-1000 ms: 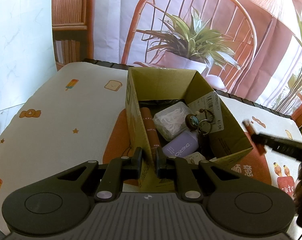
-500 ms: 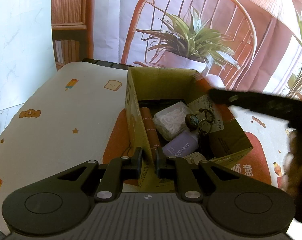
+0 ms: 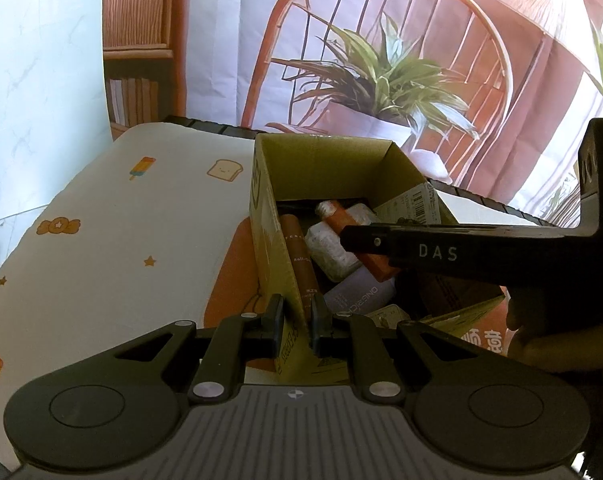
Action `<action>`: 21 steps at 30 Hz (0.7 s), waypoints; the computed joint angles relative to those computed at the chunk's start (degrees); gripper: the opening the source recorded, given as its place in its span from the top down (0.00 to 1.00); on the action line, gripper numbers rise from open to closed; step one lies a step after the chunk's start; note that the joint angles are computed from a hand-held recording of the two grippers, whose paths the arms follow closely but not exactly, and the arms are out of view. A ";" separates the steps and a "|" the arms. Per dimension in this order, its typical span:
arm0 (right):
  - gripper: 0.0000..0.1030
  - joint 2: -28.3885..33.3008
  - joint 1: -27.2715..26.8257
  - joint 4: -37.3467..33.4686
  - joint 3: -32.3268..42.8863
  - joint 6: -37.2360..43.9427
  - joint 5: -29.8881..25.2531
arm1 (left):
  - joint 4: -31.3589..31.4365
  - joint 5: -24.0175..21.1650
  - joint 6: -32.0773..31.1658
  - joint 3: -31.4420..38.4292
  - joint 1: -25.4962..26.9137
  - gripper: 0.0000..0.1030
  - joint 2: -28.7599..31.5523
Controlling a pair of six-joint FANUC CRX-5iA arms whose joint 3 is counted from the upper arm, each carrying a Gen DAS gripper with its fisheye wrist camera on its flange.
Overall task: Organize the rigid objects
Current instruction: 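Carry the red lighter over the cardboard box and release it inside, then move the open right gripper to the small gold card on the mat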
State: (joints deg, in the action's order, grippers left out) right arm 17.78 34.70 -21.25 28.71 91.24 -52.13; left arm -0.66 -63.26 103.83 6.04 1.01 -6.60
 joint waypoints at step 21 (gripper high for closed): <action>0.56 -4.80 -2.80 12.93 -9.42 -4.16 18.81 | 0.37 -0.26 -0.24 0.08 0.37 0.86 -0.01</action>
State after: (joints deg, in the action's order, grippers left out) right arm 12.98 31.90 -8.32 19.30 87.09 -33.32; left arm -0.29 -63.51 103.60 6.12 1.37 -6.61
